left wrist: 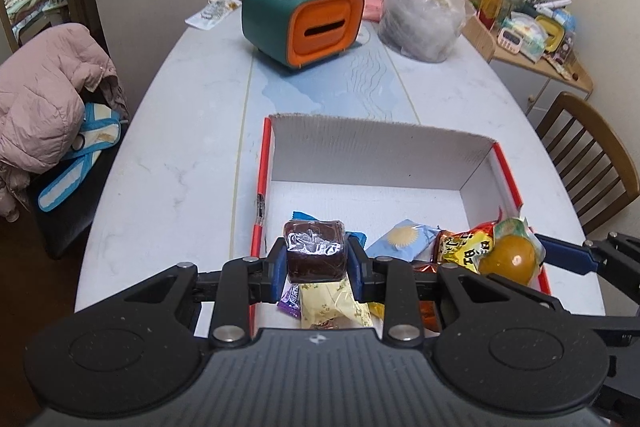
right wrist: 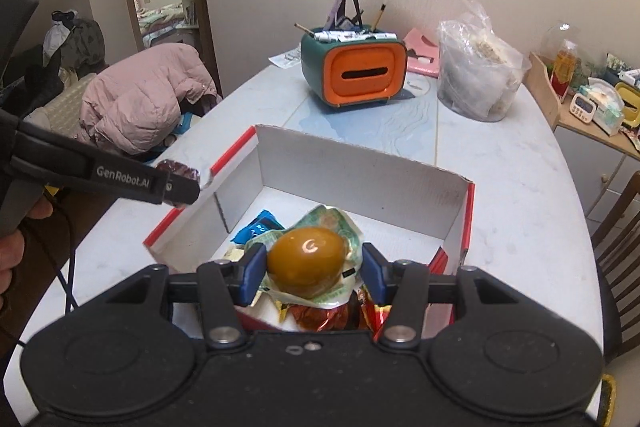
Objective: Organize snacks
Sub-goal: 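Lift the chocolate cube and egg candy over the box with both tools, then open both tools to drop the chocolate cube and egg candy into the box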
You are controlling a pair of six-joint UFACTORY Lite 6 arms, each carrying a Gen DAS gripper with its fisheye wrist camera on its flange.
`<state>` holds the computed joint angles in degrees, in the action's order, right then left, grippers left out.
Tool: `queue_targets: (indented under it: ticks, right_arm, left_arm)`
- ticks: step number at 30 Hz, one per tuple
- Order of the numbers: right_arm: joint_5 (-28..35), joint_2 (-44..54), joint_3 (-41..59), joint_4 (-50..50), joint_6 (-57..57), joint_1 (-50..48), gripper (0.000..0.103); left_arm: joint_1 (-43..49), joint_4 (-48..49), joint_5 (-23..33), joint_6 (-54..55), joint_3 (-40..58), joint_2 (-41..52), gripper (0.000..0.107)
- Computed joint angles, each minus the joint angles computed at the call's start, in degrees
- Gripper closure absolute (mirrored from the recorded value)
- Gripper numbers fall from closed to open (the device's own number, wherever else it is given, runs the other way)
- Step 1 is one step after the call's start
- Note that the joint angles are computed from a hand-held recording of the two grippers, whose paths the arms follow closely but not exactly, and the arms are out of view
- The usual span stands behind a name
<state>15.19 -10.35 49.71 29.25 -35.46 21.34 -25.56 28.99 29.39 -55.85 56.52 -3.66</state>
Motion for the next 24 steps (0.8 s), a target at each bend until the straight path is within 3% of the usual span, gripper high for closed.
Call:
queue_targets:
  ticks: [10, 24]
  right_arm:
    - [0.9, 14.5, 9.6, 9.2, -12.2, -3.3, 0.053]
    - [1.8, 25.2, 15.2, 8.1, -15.5, -3.9, 0.053]
  left_arm:
    - [1.4, -2.2, -0.6, 3.5, 7.3, 12.4, 0.077]
    - [0.3, -4.3, -0.5, 5.5, 12.6, 23.5, 0.077]
